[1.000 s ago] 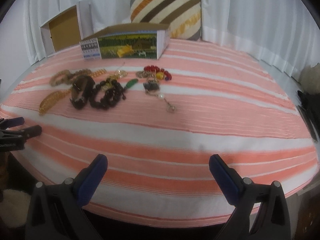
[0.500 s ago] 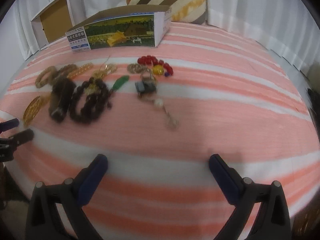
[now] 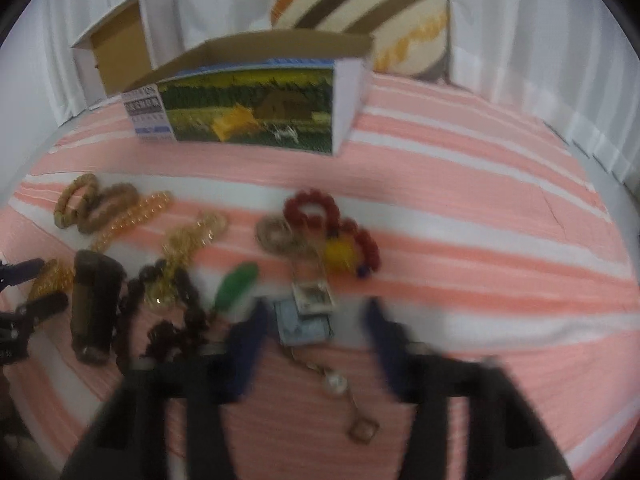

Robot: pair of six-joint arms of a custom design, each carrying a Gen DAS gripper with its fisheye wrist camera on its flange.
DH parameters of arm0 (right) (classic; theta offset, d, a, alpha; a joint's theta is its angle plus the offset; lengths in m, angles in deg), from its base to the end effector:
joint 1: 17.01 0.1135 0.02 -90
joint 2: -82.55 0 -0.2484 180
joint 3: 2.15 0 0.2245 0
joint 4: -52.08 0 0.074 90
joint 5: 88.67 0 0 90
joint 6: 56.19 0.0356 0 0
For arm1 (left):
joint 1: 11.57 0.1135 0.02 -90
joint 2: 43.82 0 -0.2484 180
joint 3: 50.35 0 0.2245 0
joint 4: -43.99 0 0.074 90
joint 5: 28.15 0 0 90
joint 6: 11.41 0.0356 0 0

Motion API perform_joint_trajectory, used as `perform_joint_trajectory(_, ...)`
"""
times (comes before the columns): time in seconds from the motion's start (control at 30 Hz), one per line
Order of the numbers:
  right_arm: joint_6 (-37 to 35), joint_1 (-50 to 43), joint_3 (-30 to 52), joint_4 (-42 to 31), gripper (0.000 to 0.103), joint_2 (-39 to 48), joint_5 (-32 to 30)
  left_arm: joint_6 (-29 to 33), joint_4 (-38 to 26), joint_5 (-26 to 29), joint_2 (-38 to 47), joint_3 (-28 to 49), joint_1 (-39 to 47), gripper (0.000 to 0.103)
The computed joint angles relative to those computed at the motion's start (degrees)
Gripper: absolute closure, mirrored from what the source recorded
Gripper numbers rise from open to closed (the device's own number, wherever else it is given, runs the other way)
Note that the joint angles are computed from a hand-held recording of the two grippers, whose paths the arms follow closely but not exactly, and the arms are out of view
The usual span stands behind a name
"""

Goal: Organize jewelry
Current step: 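Lift the bangle and charm with both grippers over the cardboard box, then open both grippers to drop the bangle and charm into the box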

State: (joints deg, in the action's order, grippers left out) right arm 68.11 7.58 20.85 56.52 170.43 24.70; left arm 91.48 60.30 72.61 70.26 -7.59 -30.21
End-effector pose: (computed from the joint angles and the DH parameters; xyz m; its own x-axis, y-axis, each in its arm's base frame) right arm 0.1502 0.0532 0.0657 -0.7684 0.2173 -0.6020 0.2772 0.9608 -0.0070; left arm 0.2402 -0.0880 0.0383 -0.6640 0.4553 -0.5931 0.5781 0.8157 -0.0212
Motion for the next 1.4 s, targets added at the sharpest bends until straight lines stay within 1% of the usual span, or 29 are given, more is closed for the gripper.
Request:
perform_joint_trajectory(0.1, 0.3, 0.2, -2.6, 1.5, 0.071, -3.4, -1.1, 0.3, 3.1, 2.3, -0.3, -2.2, 1.9, 0.034)
perform_joint_trajectory(0.13, 1.0, 1.3, -3.4, 2.1, 0.071, -4.3, -0.2, 0.6, 3.8, 3.1, -0.6, -2.8, 2.7, 0.034)
perform_joint_trajectory(0.2, 4.4, 5.5, -4.2, -1.7, 0.071, -8.5, 2.6, 1.4, 4.8, 4.9, -2.3, -4.6, 4.3, 0.034)
perform_joint_trajectory(0.27, 7.9, 9.7, -3.8, -8.1, 0.071, -13.8, 4.7, 1.9, 4.7, 6.2, -4.3, -5.7, 5.6, 0.034)
perform_joint_trajectory(0.3, 10.5, 12.8, -3.2, -13.4, 0.071, -17.7, 6.7, 2.4, 3.6, 7.1, -6.0, -6.2, 6.6, 0.034)
perform_joint_trajectory(0.43, 15.6, 18.7, -0.3, -28.6, 0.071, -28.5, 10.7, 3.4, -2.7, 10.7, -12.3, -6.3, 10.0, 0.034)
perform_joint_trajectory(0.5, 17.8, 21.5, 1.9, -36.2, 0.071, -33.6, 13.0, 3.3, -6.5, 11.9, -15.2, -5.1, 10.8, 0.034)
perform_joint_trajectory(0.57, 18.4, 22.6, 4.2, -41.6, 0.071, -37.5, 14.1, 3.2, -12.9, 13.3, -18.4, -2.4, 11.7, 0.034)
perform_joint_trajectory(0.63, 18.1, 22.7, 6.2, -45.1, 0.071, -40.5, 14.3, 2.7, -19.3, 14.8, -21.2, 1.1, 12.3, 0.034)
perform_joint_trajectory(0.7, 16.5, 22.0, 8.7, -47.5, 0.071, -42.6, 14.4, 2.0, -24.0, 15.1, -22.8, 5.0, 11.7, 0.034)
perform_joint_trajectory(0.8, 8.8, 15.9, 12.4, -46.3, 0.071, -44.4, 10.6, 0.3, -30.9, 15.3, -22.6, 13.1, 9.9, 0.034)
perform_joint_trajectory(0.83, 5.8, 13.0, 13.9, -45.2, 0.071, -44.1, 8.5, -0.7, -34.6, 15.0, -21.0, 18.4, 8.7, 0.034)
perform_joint_trajectory(0.87, 1.6, 8.3, 15.6, -43.0, 0.071, -43.4, 5.0, -1.4, -36.6, 14.8, -19.8, 21.6, 8.0, 0.034)
perform_joint_trajectory(0.9, -1.4, 4.4, 17.0, -41.3, 0.071, -42.2, 1.8, -2.4, -39.0, 14.9, -17.7, 26.5, 7.0, 0.034)
perform_joint_trajectory(0.97, -5.7, -1.9, 20.3, -37.9, 0.071, -38.7, -3.2, -3.3, -41.4, 13.4, -13.8, 34.0, 4.9, 0.034)
perform_joint_trajectory(1.0, -8.1, -5.5, 22.3, -35.8, 0.071, -36.0, -6.2, -4.1, -43.0, 12.1, -10.8, 39.1, 3.6, 0.034)
perform_joint_trajectory(1.03, -10.4, -9.2, 25.2, -33.9, 0.071, -32.1, -9.1, -4.4, -45.6, 12.0, -7.3, 44.8, 2.6, 0.034)
perform_joint_trajectory(1.07, -11.5, -11.2, 27.0, -32.8, 0.071, -29.5, -10.7, -4.9, -47.3, 11.8, -4.7, 48.6, 2.0, 0.034)
perform_joint_trajectory(1.1, -13.2, -14.5, 30.3, -31.0, 0.071, -24.8, -13.6, -6.0, -49.3, 11.0, -0.9, 54.4, 1.0, 0.034)
perform_joint_trajectory(1.13, -14.0, -16.4, 32.5, -30.2, 0.071, -21.7, -15.2, -6.7, -51.3, 10.1, 2.8, 59.7, 0.0, 0.034)
perform_joint_trajectory(1.2, -15.4, -20.0, 38.2, -28.6, 0.071, -13.4, -18.3, -7.4, -53.8, 8.2, 8.8, 68.0, -1.4, 0.034)
perform_joint_trajectory(1.27, -16.0, -22.4, 43.4, -27.7, 0.071, -6.5, -20.3, -7.5, -55.7, 6.8, 13.7, 74.5, -2.4, 0.034)
perform_joint_trajectory(1.33, -15.8, -24.4, 46.4, -26.8, 0.071, -1.5, -22.1, -7.7, -58.1, 5.8, 18.3, 80.6, -3.2, 0.034)
perform_joint_trajectory(1.4, -15.4, -26.6, 49.5, -26.3, 0.069, 3.9, -25.0, -8.0, -59.0, 4.9, 22.1, 84.7, -3.9, 0.033)
